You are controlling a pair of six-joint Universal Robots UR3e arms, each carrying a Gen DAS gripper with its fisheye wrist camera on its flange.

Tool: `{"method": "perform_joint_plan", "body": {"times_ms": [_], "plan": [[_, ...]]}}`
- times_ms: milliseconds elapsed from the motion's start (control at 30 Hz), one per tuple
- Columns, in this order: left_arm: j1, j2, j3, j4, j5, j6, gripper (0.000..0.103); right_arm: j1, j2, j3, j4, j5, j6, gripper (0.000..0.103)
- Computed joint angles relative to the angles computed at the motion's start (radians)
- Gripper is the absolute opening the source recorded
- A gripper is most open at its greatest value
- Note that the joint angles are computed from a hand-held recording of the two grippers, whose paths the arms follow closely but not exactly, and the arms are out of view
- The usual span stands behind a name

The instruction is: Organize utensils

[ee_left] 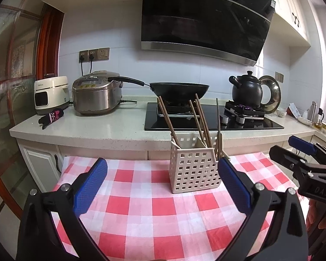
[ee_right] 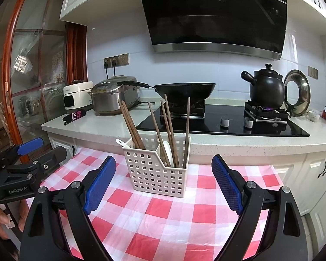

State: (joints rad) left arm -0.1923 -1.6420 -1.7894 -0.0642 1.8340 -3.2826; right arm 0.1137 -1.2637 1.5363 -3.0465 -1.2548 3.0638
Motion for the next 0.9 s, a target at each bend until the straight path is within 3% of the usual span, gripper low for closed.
{"method": "perform_joint_plan", "body": {"times_ms": [900], "plan": [[-0.012,-0.006,0.004,-0.008,-0.006,0.03,0.098,-0.021,-0.024,0.027,0.01,0.039,-0.019,0.085]]}}
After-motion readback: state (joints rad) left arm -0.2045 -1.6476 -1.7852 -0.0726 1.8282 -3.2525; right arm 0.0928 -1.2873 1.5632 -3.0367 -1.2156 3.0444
